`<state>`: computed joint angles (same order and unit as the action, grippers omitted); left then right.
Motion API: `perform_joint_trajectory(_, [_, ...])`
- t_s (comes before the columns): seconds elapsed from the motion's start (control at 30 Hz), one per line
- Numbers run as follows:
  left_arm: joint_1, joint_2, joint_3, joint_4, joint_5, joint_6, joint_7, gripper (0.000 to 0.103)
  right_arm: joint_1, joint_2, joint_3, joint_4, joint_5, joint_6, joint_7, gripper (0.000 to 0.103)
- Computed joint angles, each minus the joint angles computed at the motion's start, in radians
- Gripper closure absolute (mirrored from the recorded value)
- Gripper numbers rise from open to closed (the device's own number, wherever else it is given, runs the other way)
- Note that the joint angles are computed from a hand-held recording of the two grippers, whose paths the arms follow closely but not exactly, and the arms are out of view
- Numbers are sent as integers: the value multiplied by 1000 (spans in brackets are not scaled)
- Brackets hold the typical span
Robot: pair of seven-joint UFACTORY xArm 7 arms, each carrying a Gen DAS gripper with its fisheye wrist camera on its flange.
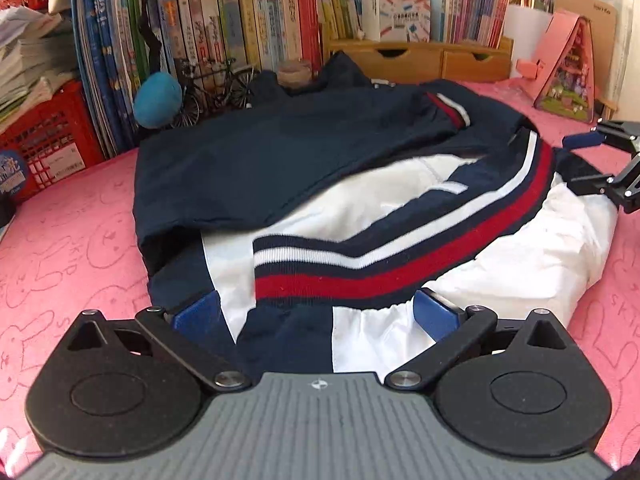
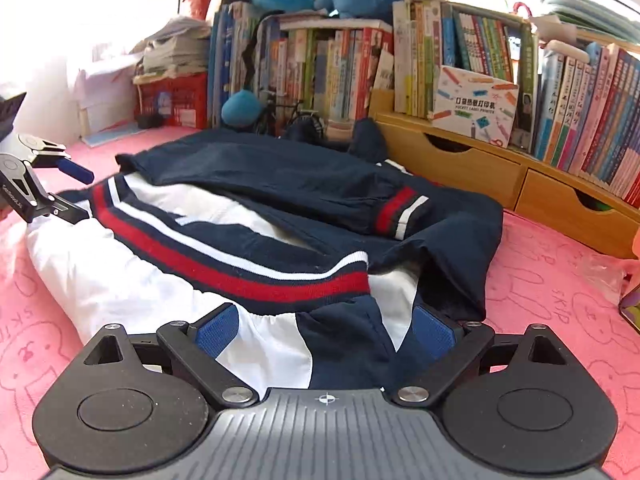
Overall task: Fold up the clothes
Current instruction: 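Grasp the striped hem with both grippers and lift it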
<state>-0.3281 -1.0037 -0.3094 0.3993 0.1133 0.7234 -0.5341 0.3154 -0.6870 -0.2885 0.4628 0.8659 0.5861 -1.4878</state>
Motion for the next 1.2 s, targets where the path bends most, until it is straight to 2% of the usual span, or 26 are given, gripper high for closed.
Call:
perform_joint_trajectory(0.1, [2, -25, -9, -54, -21, -72, -56, 0, -2, 45, 32, 0, 15, -24, 66, 9])
perform_joint_trajectory(0.13, [4, -38, -18, -65, -19, -83, -74, 0, -2, 49, 30, -1, 23, -16, 81, 17])
perform_joint_trajectory(0.17, [3, -66, -34, -78, -14, -87, -96, 3, -2, 42, 16, -4, 35, 7, 89, 31])
perform_joint_trajectory(0.2, [0, -104, -54, -91, -8, -85, -119, 25, -8, 19, 13, -17, 46, 9, 88, 61])
perform_joint_trajectory(0.23, [1, -143, -85, -92, 4, -62, -147, 53, -17, -21, 18, -40, 56, -9, 81, 77])
perform_joint_trajectory(0.27, [6, -181, -122, -84, 20, -27, -178, 68, -22, -65, 12, -57, 58, -7, 75, 86])
perform_joint_trajectory(0.3, [7, -217, -139, -75, 35, -11, -200, 77, -26, -111, -6, -66, 54, 14, 71, 91])
perform_joint_trajectory(0.4, [44, -266, -126, -34, 82, -53, -218, 81, 2, -222, -43, -56, 93, 9, 51, 91])
perform_joint_trajectory(0.5, [198, -188, -119, 44, 188, -199, -165, 80, 131, -213, -70, 30, 210, -114, -25, 91])
perform_joint_trajectory(0.6, [411, -24, -148, 144, 273, -369, -145, 78, 311, -46, -116, 198, 393, -258, -148, 91])
perform_joint_trajectory(0.7, [621, 150, -239, 246, 340, -455, -159, 74, 414, 219, -157, 395, 609, -321, -289, 91])
perform_joint_trajectory(0.8, [774, 307, -327, 311, 394, -479, -209, 74, 419, 463, -158, 525, 697, -319, -302, 90])
perform_joint_trajectory(0.93, [907, 447, -426, 337, 485, -493, -312, 74, 382, 725, -116, 668, 692, -325, -223, 91])
perform_joint_trajectory(1.0, [947, 483, -461, 335, 533, -497, -355, 73, 358, 784, -93, 695, 681, -325, -203, 91])
perform_joint_trajectory(1.07, [977, 503, -485, 320, 578, -508, -403, 71, 333, 819, -67, 706, 706, -327, -230, 90])
perform_joint_trajectory(1.2, [975, 545, -487, 316, 630, -489, -458, 62, 283, 865, -20, 717, 708, -324, -221, 87])
